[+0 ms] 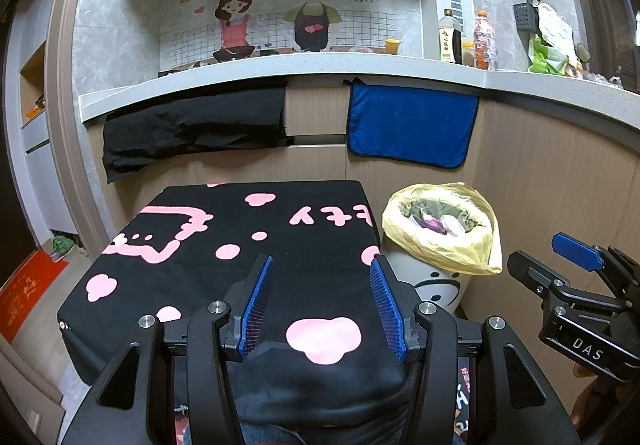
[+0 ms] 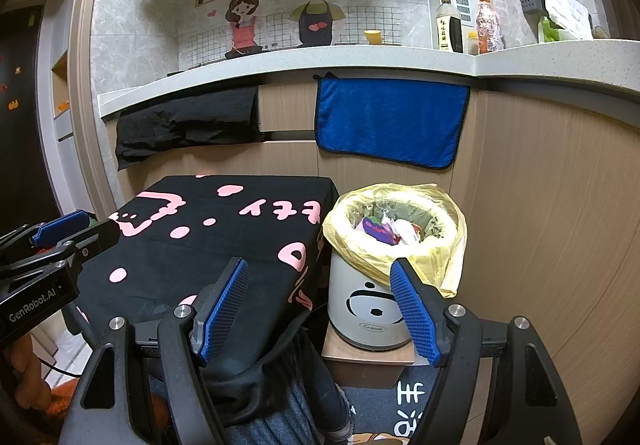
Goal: Collect trash
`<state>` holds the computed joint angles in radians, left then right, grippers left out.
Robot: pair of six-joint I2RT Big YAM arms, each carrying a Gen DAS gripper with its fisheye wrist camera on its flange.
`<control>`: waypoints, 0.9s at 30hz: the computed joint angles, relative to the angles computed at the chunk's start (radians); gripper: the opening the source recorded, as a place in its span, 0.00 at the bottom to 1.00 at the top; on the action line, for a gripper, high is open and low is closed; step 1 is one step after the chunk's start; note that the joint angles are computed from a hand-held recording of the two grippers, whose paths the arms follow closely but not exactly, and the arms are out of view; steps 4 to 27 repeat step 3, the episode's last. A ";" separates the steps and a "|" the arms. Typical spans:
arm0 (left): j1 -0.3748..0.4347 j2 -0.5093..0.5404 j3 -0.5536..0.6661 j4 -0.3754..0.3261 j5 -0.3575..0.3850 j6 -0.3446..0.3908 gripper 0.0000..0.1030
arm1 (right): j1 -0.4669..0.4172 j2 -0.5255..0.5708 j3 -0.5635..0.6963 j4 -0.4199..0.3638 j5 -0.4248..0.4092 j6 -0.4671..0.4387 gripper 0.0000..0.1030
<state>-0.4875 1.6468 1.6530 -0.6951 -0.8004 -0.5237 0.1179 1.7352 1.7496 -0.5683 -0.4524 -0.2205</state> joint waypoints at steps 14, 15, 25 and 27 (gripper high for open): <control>-0.004 0.006 -0.001 0.018 0.008 0.020 0.50 | -0.001 0.003 0.005 -0.003 -0.001 -0.002 0.69; -0.004 0.006 -0.001 0.018 0.008 0.020 0.50 | -0.001 0.003 0.005 -0.003 -0.001 -0.002 0.69; -0.004 0.006 -0.001 0.018 0.008 0.020 0.50 | -0.001 0.003 0.005 -0.003 -0.001 -0.002 0.69; -0.004 0.006 -0.001 0.018 0.008 0.020 0.50 | -0.001 0.003 0.005 -0.003 -0.001 -0.002 0.69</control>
